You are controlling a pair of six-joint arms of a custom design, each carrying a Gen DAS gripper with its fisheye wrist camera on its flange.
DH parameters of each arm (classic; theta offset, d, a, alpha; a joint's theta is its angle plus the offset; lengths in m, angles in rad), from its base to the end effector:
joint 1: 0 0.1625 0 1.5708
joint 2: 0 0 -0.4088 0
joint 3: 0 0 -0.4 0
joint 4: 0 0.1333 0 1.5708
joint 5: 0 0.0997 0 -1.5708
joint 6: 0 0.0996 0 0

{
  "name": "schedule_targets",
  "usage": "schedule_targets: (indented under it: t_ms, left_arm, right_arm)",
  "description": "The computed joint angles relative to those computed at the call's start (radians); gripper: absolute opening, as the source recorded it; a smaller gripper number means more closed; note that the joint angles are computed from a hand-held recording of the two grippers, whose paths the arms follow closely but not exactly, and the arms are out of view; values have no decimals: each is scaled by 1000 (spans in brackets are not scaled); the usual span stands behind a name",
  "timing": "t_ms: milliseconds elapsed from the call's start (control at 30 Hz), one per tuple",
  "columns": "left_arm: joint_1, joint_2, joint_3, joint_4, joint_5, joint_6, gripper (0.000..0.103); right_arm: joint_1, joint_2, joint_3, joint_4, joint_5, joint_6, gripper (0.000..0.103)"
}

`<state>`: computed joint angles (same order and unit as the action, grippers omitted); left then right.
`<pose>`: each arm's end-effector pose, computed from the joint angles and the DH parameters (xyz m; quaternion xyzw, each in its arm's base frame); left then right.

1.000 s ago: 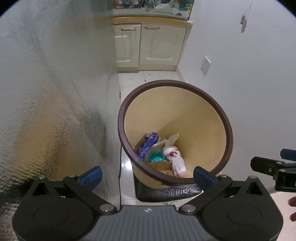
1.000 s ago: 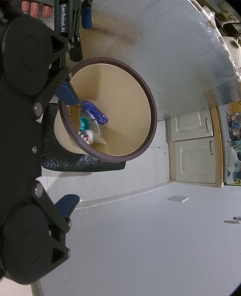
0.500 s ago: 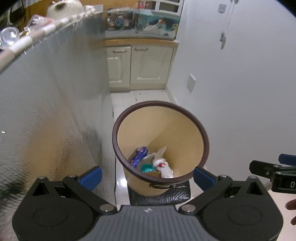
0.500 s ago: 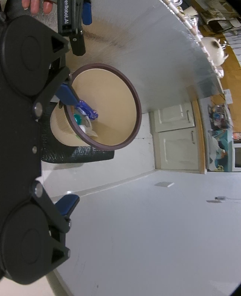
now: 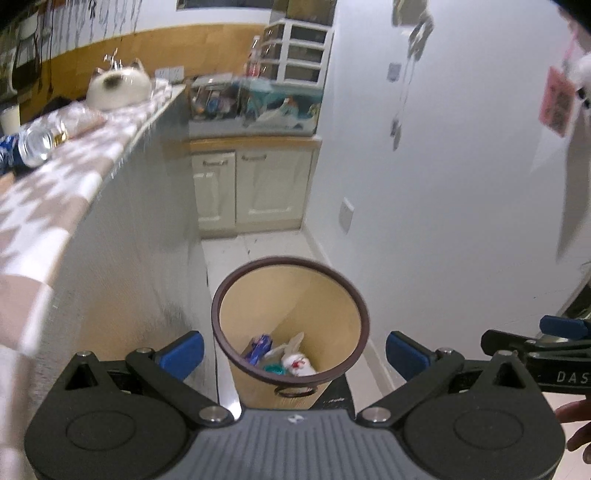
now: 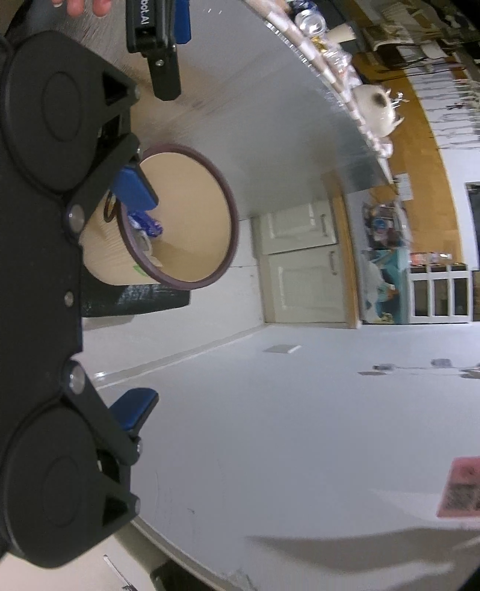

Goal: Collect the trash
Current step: 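Withdraw both open tools from the wastebasket back toward the table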

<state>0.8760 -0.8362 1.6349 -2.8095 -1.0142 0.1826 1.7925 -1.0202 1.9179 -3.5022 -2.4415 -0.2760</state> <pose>-0.2921 -0.6409 0.1452 0.3443 0.8750 -0.2709 0.2062 0.1809 -0.5429 0.2510 -0.0078 -0.8153 0.4379 0.3787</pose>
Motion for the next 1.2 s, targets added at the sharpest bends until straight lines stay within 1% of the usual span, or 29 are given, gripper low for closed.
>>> schedule_targets:
  t_ms: [333, 467, 600, 900, 1000, 1100, 1200]
  left_arm:
    - [-36, -101, 87, -116, -36, 50, 103]
    - [-44, -144, 112, -150, -37, 80, 103]
    - [-46, -181, 120, -189, -32, 126, 103]
    - [-25, -250, 86, -208, -37, 240, 103]
    - [-9, -272, 60, -181, -45, 256, 103]
    - [12, -285, 21, -160, -42, 285, 103]
    - [34, -288, -27, -141, -37, 315, 103]
  right_arm:
    - [85, 5, 15, -174, -29, -102, 103]
    - [116, 18, 3, -229, -20, -144, 103]
    - [141, 40, -22, -266, 5, -174, 103]
    - [197, 119, -136, -256, 71, -229, 103]
    - [212, 147, -188, -229, 96, -240, 103]
    - [225, 178, -255, -169, 114, -230, 103]
    - [237, 216, -320, -137, 134, -246, 103]
